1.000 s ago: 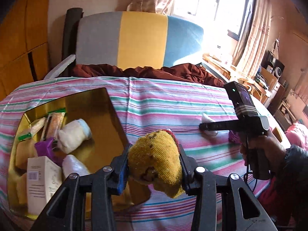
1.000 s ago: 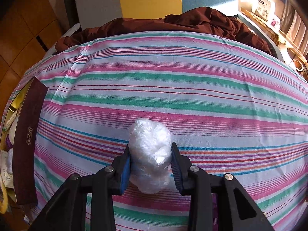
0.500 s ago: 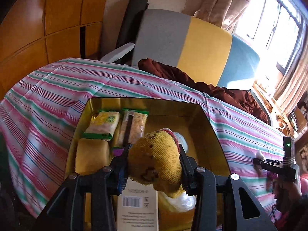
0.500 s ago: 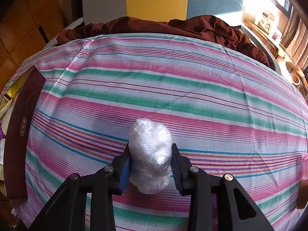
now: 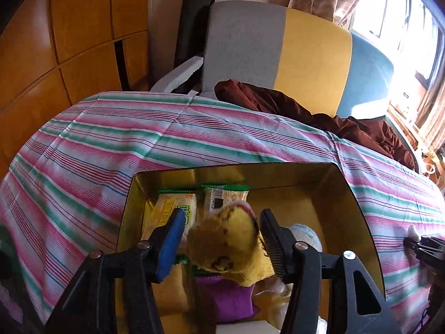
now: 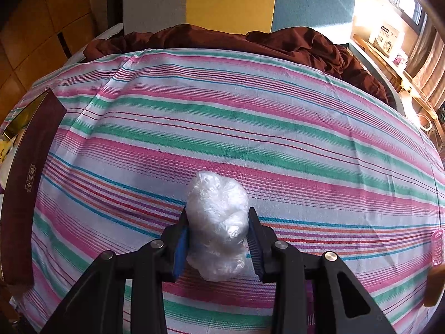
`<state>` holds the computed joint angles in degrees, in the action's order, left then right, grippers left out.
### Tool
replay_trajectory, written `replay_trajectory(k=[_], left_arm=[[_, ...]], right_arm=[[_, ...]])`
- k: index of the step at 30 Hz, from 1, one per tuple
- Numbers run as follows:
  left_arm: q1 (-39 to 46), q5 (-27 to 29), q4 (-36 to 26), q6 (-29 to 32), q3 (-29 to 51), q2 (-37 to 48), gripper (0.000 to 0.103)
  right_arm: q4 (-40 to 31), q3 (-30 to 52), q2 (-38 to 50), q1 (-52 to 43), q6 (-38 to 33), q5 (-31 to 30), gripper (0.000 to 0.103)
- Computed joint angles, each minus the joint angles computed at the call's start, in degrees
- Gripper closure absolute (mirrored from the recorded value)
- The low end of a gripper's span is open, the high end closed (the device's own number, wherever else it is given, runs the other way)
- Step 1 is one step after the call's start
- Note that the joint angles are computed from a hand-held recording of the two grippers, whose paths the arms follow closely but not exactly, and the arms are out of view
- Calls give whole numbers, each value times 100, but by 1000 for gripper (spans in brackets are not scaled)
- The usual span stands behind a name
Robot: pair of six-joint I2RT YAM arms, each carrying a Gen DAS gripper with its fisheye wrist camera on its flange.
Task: Organize objects
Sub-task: 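Carry the yellow sock into the gold tin and open the left gripper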
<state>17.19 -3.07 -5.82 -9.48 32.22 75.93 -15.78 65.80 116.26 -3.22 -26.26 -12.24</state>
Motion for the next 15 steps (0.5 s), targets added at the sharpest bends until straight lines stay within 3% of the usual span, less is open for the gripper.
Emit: replay_trajectory(k=[2,7,15], left_arm=[[101,168,-2,-64,-26,-72,29],[132,111,-296,-243,-308,-767,29],[-620,-701,-1368,-834,-1100,-2905,26]], right_arm=[[17,-20,-16,7,-6,10,66],[46,113,109,23,-29,66,66],[325,-141,-65,158,41,359,68]])
